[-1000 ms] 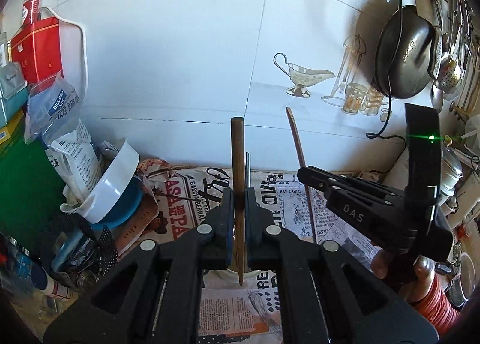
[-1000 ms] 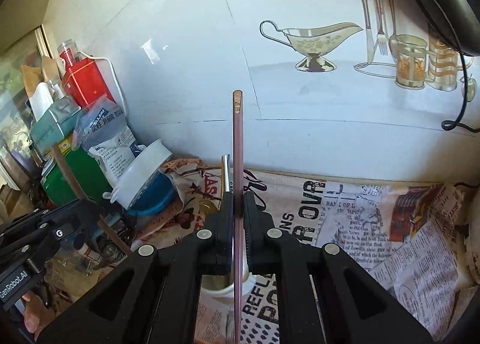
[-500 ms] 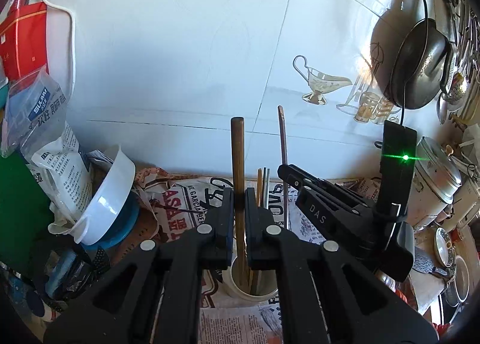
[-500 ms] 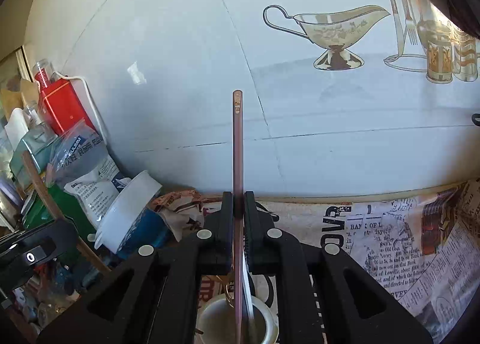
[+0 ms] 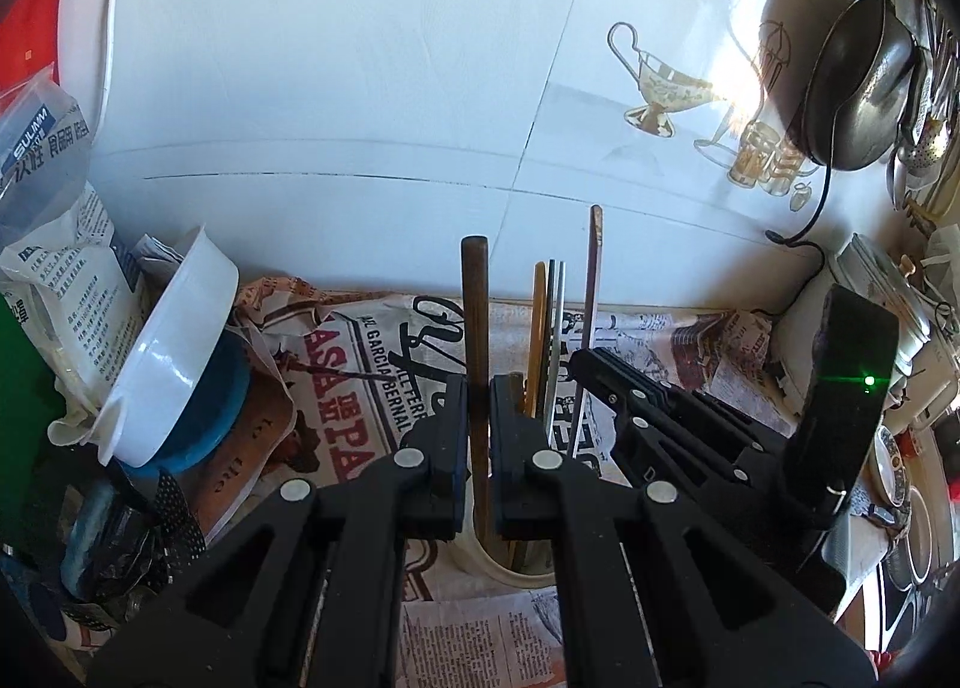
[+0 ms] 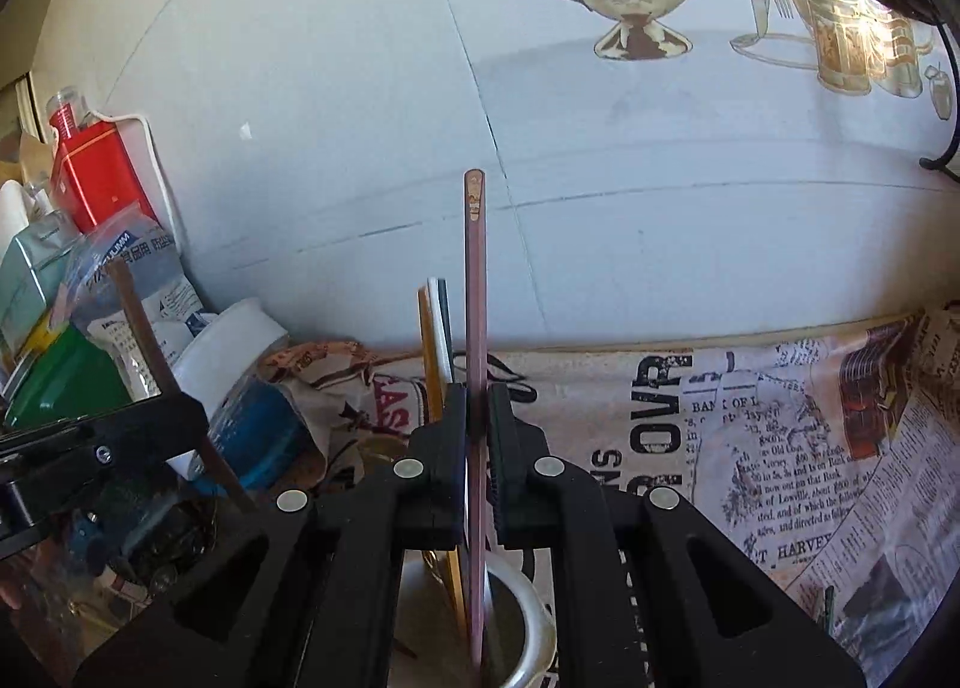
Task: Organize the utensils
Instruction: 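Lift both sticks and lower them into the white cup, then open both tools to release the sticks into the cup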
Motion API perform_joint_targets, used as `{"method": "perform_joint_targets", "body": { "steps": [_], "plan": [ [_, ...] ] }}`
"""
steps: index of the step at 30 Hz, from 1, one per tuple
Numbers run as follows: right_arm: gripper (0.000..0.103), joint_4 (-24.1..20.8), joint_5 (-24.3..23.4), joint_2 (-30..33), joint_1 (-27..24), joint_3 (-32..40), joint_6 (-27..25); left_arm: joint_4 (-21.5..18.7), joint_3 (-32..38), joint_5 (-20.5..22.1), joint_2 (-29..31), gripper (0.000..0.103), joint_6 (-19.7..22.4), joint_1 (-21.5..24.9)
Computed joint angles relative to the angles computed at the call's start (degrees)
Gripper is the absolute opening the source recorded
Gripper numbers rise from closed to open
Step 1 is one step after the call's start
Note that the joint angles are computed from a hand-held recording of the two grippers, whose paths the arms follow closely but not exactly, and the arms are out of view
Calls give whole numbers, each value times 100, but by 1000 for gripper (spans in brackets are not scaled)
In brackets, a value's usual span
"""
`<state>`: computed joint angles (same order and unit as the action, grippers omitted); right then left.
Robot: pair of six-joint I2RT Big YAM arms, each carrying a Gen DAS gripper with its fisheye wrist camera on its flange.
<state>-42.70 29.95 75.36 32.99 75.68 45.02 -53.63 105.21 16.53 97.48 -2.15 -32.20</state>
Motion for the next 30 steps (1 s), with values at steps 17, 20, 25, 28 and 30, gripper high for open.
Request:
{"method": "perform_joint_targets", "body": {
  "steps": [17, 20, 25, 28, 30],
  "plan": [
    [6, -1313, -1120, -427, 140, 118, 119, -438, -64, -438, -47, 5, 37, -255],
    [6, -1472, -1153, -555, 184, 138, 40, -420, -158, -576, -159, 10, -76, -311],
    [15, -1755, -1172, -816, 210, 109, -99, -388, -323, -833, -352, 22, -284, -418],
    [20, -1929, -1059, -1015, 241, 47, -161, -342, -442, -982, -489, 26, -426, -486],
    [22, -2029, -1052, -1128, 231, 12, -203, -313, -522, -1074, -586, 28, -518, -547]
  ]
}}
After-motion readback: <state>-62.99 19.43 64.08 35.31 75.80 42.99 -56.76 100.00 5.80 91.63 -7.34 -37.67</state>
